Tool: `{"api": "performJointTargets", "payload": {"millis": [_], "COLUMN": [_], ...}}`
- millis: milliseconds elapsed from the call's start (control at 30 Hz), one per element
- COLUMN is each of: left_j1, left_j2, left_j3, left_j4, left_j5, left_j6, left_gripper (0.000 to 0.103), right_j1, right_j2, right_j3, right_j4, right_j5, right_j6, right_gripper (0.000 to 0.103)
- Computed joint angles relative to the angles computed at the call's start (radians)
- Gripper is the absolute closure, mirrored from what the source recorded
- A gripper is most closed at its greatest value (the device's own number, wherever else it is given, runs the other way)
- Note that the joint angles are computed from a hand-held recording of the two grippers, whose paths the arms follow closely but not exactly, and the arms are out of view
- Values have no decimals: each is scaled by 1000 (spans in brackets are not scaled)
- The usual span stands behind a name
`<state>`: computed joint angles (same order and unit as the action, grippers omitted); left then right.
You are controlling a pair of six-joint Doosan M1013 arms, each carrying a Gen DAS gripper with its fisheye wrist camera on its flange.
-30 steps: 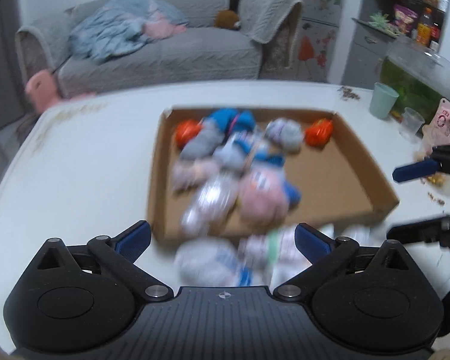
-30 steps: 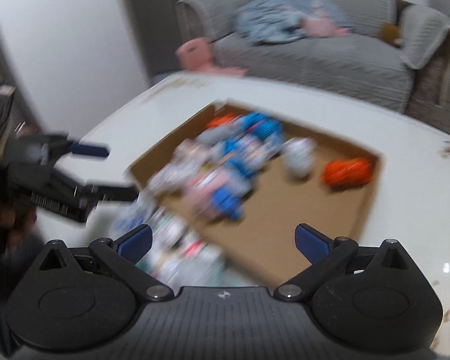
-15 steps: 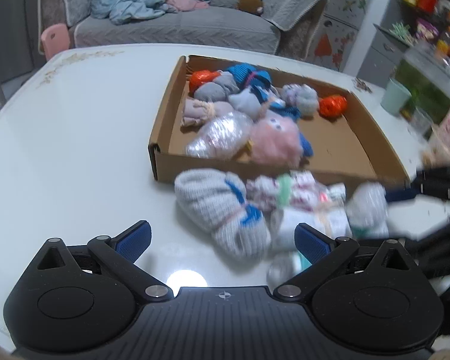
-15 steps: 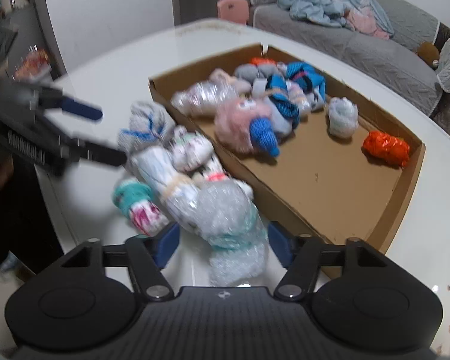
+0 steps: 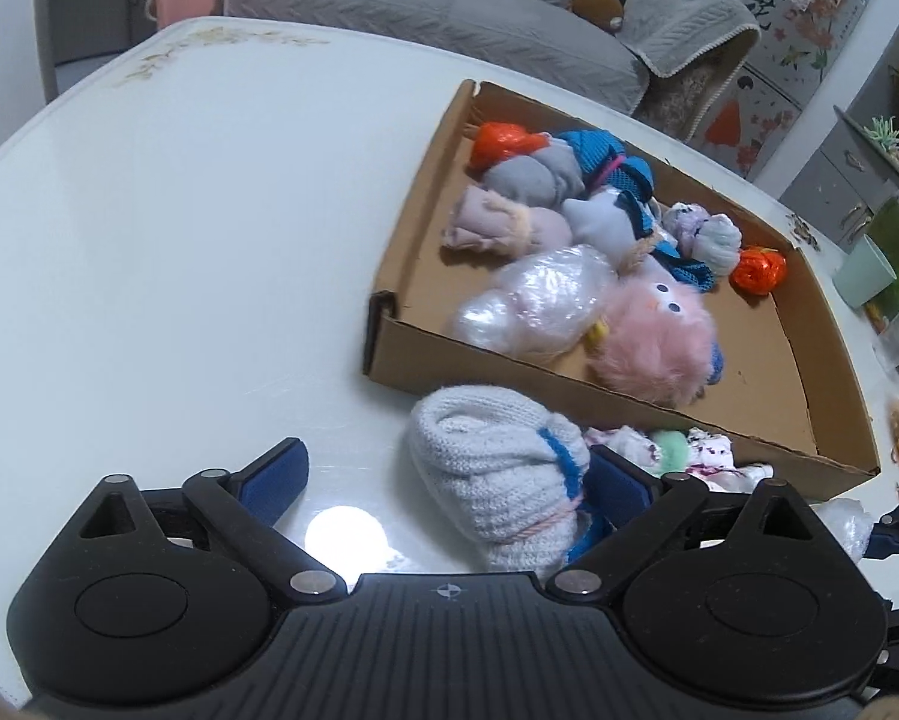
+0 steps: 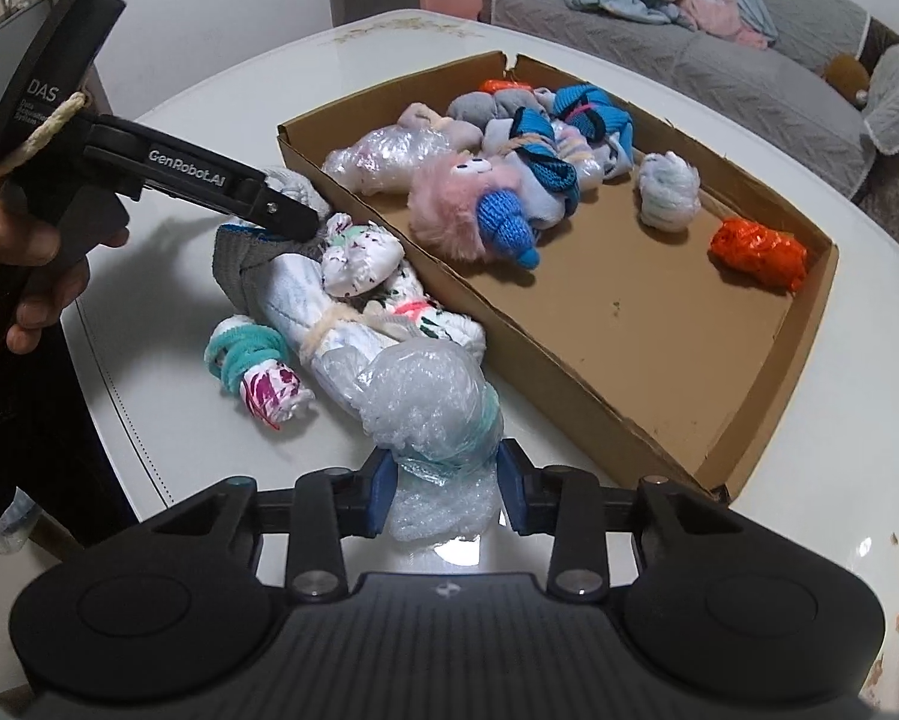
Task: Organize objects
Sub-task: 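Return both grippers to the pile beside the tray, then grasp the grey knit sock with the left gripper while the right grasps the bubble-wrap bundle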
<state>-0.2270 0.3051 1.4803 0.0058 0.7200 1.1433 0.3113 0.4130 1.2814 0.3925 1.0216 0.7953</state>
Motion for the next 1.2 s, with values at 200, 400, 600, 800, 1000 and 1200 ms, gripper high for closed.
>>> {"api": "performJointTargets", "payload": {"millis": [200,400,600,800,1000,1200], "left_j1": [0,2,-5,-19,-36,-44], "left_j2": [-21,-21,-6,-2,1,-1], "left_j3": [12,14,3,4,5,8], "left_j4": [42,53,76,129,195,221], "left_j5": [13,14,19,15,24,18], "left_j6": [31,21,32,38,45,67], "left_gripper": [24,22,21,21,25,42], "right_j1": [1,8,10,10,13,12], "right_j2": [1,6,11,20,25,26], "right_j3": [-9,-16,-18,-28,-32,-35], "right_j4": [-12,-25,-23,-15,-17,-19], "right_j5": [39,35,18,18,13,16], "right_j6": [15,24,30,30,38,39], "right_gripper": [70,70,69,67,67,68]}}
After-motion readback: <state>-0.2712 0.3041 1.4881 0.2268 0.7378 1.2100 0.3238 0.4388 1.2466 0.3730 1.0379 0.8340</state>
